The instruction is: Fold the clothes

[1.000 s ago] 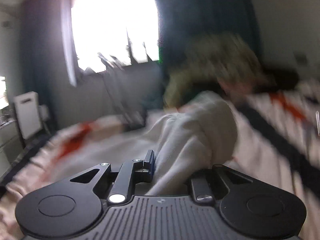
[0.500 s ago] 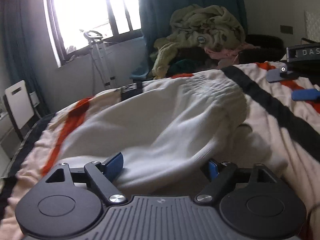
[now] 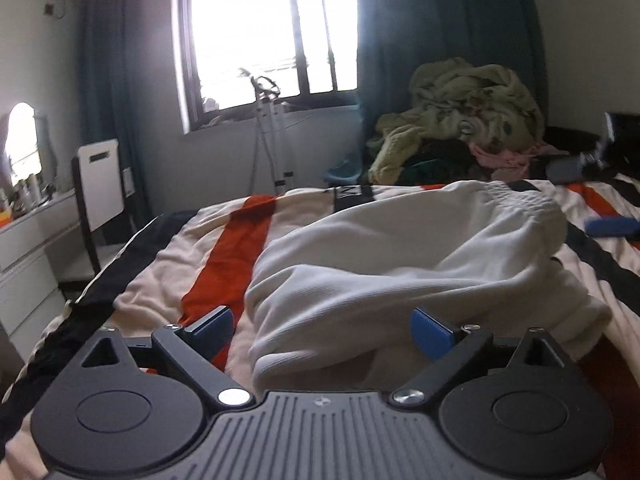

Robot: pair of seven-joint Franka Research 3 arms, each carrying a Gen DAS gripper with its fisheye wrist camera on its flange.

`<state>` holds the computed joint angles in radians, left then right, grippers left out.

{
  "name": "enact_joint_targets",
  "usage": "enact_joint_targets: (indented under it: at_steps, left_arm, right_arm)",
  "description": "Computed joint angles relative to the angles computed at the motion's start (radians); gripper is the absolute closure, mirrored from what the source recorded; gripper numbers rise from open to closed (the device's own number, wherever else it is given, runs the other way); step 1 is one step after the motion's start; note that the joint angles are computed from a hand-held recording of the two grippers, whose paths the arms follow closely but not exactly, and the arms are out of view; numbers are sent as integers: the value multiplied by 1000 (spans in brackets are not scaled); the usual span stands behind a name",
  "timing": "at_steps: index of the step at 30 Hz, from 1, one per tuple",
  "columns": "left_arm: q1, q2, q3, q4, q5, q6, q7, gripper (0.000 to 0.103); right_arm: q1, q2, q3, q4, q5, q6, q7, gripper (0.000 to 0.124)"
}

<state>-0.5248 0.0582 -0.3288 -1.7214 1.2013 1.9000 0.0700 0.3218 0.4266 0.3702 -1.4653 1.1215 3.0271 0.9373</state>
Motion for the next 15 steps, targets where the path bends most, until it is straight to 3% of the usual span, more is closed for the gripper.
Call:
enact_joint_targets:
  at_steps: [5, 10, 15]
  left_arm:
    - [7, 4, 6, 9, -20, 3, -32, 7]
    - [11, 4, 10, 8, -22, 0, -60, 6]
    - [14, -4, 9, 1, -31, -16, -84, 6]
  right_arm:
    - [33, 12, -26, -14, -60, 20, 115, 37]
    - [-42, 25, 85, -4, 74, 43, -8, 37]
    - [-36, 40, 72, 25, 175, -25, -34, 37]
